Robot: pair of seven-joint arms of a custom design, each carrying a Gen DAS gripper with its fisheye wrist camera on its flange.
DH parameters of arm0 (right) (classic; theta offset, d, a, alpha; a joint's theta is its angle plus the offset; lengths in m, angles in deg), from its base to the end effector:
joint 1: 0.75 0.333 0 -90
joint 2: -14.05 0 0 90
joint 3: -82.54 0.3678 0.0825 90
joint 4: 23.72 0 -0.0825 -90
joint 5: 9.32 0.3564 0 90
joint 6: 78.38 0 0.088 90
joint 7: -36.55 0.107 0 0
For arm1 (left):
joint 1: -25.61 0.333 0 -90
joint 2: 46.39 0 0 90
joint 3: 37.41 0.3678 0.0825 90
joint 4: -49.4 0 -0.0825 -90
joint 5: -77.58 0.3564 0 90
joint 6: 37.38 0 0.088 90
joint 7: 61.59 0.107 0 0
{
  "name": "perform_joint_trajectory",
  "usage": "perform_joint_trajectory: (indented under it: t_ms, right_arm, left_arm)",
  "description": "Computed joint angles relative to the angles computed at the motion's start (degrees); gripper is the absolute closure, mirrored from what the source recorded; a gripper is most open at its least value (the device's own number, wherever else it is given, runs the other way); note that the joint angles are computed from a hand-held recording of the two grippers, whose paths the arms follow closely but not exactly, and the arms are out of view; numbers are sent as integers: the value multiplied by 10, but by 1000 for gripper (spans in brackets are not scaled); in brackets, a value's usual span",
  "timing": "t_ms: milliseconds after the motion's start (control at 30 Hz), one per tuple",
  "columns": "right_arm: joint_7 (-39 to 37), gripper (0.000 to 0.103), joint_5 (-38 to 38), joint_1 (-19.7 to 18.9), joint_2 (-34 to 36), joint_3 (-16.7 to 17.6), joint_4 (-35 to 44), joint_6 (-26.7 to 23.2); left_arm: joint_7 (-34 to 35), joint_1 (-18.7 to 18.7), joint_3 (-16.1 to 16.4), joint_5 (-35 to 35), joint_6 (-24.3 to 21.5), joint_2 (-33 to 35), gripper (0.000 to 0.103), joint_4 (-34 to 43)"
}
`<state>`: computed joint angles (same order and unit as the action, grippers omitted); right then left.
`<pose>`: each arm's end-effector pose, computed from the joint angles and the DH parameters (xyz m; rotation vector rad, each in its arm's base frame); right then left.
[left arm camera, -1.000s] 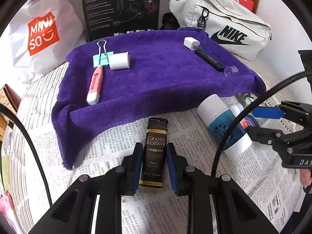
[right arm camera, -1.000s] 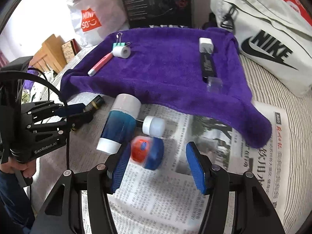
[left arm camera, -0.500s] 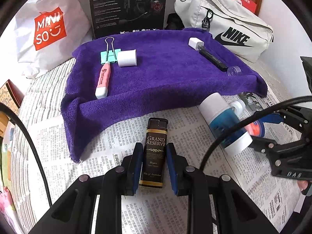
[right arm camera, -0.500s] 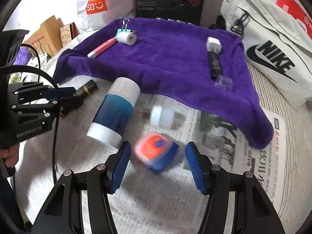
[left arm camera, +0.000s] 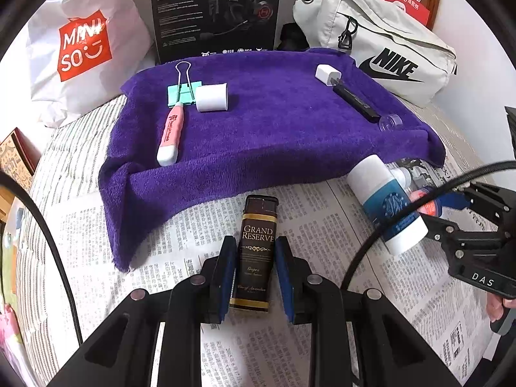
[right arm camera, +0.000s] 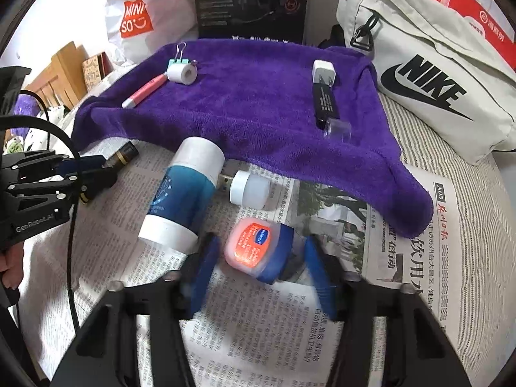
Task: Organize rigid objects
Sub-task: 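Close the right tool on the Vaseline tin and lift it, then carry the bottle and Vaseline tin over the purple towel with both tools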
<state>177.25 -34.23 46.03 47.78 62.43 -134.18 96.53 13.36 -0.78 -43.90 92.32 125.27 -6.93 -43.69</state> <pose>0.5692 0.3610 0.3143 -1.9508 1.7383 -0.5153 0.6286 -0.3990 0.3379 -1.4408 2.4038 -0.6721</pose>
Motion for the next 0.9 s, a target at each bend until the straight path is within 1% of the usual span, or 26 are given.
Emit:
perform_joint_trajectory:
  t_ms: [33,67,133,167,267,367,467,667,733,800,900]
  right_arm:
    - [-2,63,0,-1,-2,1,-2,-1]
    - [-5,63,0,-3,-3,4,-1,-4]
    - [-8,63,0,-8,-4,7,-3,-3]
    - [-6,63,-1,-6,-4,4,-5,0]
    - [-3,63,-3,1,-4,-5,-10,6]
    - [-2,63,-2,11,-3,-17,-17,20]
    - [-9,63,4,14,-3,-22,-21,27]
    - [-26,63,21,25,0,-33,-25,37]
    - [-36,63,32,21,-3,-27,-26,31]
    - [-45,63,36,16,-8,-19,-29,26]
    - [-45,63,38,26,-5,-31,-33,36]
  left_arm:
    - [1,1,-1,-1,-1,2,79,4]
    - [4,3,-3,-2,2,5,79,6]
    - [20,16,-19,-12,10,8,79,6]
    - [30,25,-28,-19,10,8,79,5]
    - [47,34,-39,-34,10,6,79,0]
    - [57,24,-30,-34,-2,9,79,11]
    - [61,17,-24,-32,-14,16,79,26]
    - [57,2,-7,-17,-16,18,79,31]
    - [57,1,-6,-13,-22,15,79,29]
    - [48,-4,0,-7,-12,15,78,25]
    - [45,-2,-3,-8,-11,16,78,25]
